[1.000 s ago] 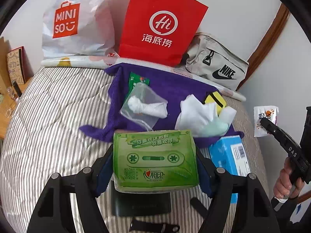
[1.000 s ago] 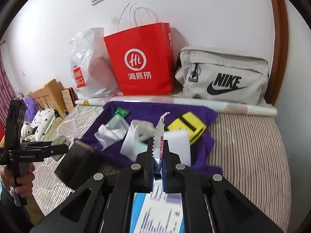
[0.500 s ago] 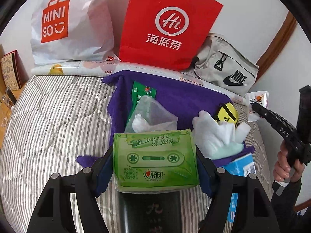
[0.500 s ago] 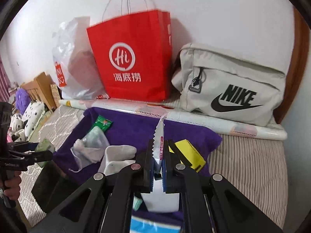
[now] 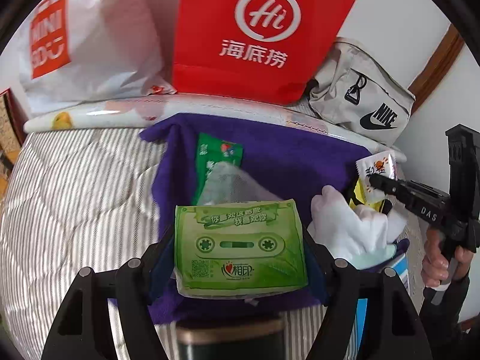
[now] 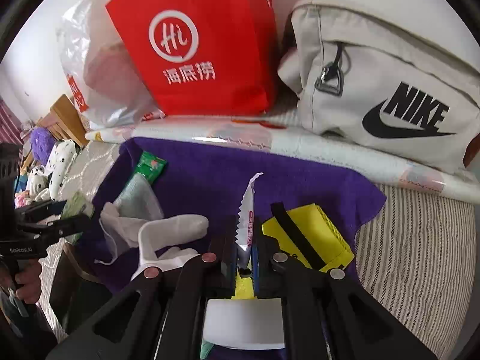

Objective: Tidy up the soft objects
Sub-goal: 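Carry the tissue pack in the left gripper while the right gripper carries the sachet to the purple towel, then open both grippers to release the tissue pack and sachet on the towel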

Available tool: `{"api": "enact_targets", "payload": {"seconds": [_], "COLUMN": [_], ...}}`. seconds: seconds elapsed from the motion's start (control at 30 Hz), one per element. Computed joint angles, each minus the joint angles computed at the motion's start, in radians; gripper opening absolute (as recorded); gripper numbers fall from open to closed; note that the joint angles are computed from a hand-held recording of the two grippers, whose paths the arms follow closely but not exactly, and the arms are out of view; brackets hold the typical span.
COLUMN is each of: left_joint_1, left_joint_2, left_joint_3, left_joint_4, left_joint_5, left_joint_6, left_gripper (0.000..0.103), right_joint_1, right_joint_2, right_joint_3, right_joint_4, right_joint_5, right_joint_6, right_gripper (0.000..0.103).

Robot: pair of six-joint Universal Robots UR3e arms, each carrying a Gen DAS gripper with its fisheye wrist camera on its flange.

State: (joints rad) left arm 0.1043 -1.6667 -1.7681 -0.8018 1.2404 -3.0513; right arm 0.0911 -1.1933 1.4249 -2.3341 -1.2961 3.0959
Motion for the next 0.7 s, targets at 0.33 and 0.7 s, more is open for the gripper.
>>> {"api": "enact_targets", "payload": {"seconds": [0.33, 0.7], "left_joint_1": [-0.031, -0.046], "left_joint_2": [-0.199, -0.216], "left_joint_3": [0.170, 0.181], "left_joint_4": [-0.021, -0.028], "left_joint_5": [0.021, 0.014], "left_joint_6": [-0.041, -0.051], "left_gripper": [0.072, 0.085], "right_joint_1": [-0.001, 0.015], "right_joint_2": [0.033, -0.001], "right_joint_3": [-0.043, -0.010], "right_joint_4": [0.057, 0.008], "right_joint_5": [-0.027, -0.106], "right_joint_6": [-0.029, -0.037], "right_gripper": [0.011, 0.050]}}
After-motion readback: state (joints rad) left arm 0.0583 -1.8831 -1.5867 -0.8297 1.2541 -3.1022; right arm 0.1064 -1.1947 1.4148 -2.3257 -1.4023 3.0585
